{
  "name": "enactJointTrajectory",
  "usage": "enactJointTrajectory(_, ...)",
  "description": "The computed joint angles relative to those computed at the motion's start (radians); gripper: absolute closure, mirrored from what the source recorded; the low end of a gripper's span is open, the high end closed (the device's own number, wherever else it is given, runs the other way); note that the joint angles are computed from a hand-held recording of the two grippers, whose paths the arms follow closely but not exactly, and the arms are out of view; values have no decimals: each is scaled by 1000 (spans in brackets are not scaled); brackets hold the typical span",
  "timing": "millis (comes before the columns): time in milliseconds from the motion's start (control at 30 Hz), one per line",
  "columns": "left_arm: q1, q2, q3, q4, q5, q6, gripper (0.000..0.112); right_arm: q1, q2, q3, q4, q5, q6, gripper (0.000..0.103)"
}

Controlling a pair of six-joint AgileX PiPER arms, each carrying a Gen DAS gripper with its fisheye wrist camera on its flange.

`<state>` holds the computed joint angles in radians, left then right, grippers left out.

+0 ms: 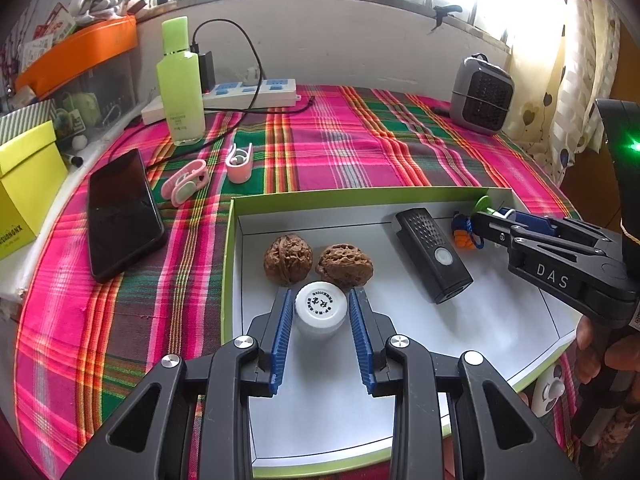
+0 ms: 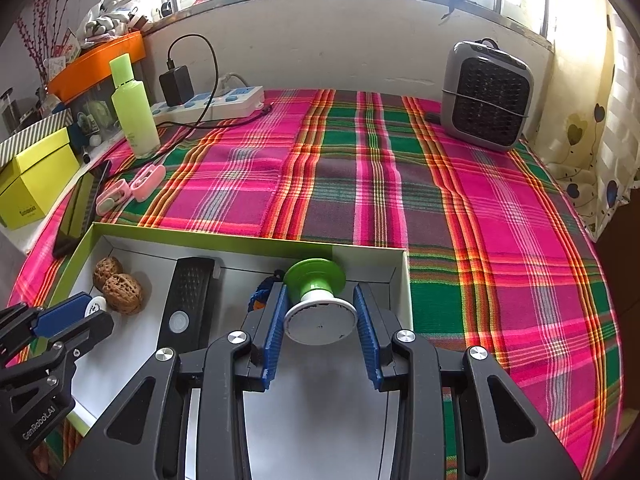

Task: Organize objects
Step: 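Open both grippers to release the jar and spool in the box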

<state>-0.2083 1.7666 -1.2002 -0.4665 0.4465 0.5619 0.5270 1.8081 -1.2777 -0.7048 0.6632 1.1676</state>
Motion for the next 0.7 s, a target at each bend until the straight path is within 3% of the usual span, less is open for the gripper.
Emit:
enactJointTrajectory(333,7,-23,16,5,8,-6,78,13,-30,28,-24,-8,33,66)
enactJointTrajectory(467,10,-41,30,9,6,-14,76,23,-47,42,-38,-2,52,59)
enactJointTrajectory(700,11,-85,67,-2,2,-4,75,49,-91,78,-68,4,100,58)
